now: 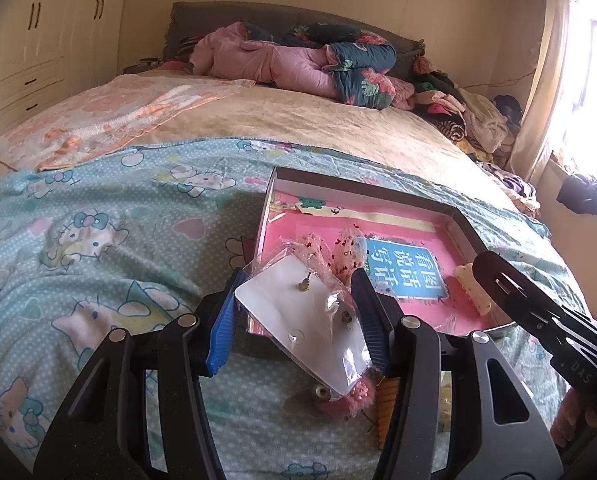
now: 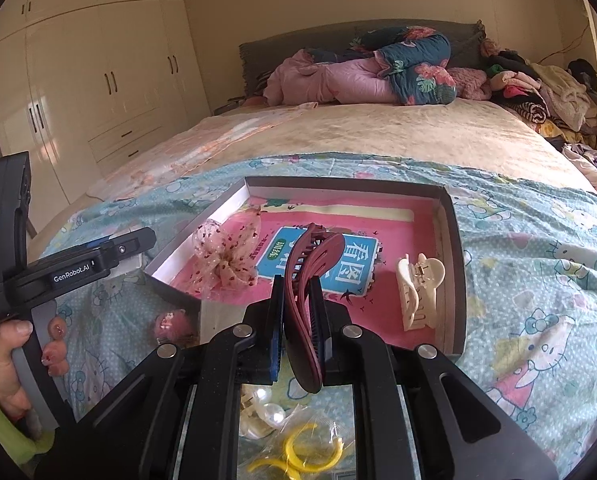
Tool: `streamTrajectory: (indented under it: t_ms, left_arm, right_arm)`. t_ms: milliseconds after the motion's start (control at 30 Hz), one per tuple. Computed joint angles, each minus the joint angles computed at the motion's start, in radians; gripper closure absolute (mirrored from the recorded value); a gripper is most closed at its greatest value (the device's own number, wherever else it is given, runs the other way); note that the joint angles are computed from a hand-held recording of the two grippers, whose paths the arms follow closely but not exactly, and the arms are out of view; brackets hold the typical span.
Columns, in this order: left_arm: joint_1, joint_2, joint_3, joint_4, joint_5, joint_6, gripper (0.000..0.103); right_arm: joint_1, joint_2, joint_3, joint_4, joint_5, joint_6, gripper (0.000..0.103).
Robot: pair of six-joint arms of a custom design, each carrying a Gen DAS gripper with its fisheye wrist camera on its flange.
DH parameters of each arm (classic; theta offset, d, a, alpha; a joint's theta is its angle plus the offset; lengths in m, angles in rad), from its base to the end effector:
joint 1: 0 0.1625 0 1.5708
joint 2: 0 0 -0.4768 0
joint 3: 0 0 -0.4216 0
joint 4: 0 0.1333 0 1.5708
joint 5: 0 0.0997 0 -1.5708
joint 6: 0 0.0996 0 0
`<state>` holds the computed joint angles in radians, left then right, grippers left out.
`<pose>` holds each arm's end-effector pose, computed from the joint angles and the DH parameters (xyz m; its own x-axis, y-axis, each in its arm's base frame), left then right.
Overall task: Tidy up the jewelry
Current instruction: 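Lower the earring card and maroon clip into the box and open both grippers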
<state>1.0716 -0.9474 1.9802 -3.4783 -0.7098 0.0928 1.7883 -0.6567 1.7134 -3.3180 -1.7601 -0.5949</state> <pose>-0.1078 -0.6339 0.2225 -0.8187 -0.1460 -0.5554 0.3845 0.5790 -0.7190 0.2681 -0.6823 0.0746 -0.7224 -0.5005 0.4771 -0.6897 0.5703 -0.4462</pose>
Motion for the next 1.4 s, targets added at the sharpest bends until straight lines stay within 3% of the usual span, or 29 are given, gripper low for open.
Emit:
streamTrajectory:
  t_ms: [533, 1400]
  left_arm:
    - [0.033, 0.067, -0.129, 0.049, -0.017, 0.060, 0.058]
    - [0.087, 0.125, -0.216, 0.175, -0.059, 0.038, 0.058]
  right_arm:
    - [-0.008, 0.054, -0.117, 0.037, -0.036, -0.012, 0.091]
    - [-0.016, 0.163, -0.320, 0.248, -0.171, 0.066, 0.090]
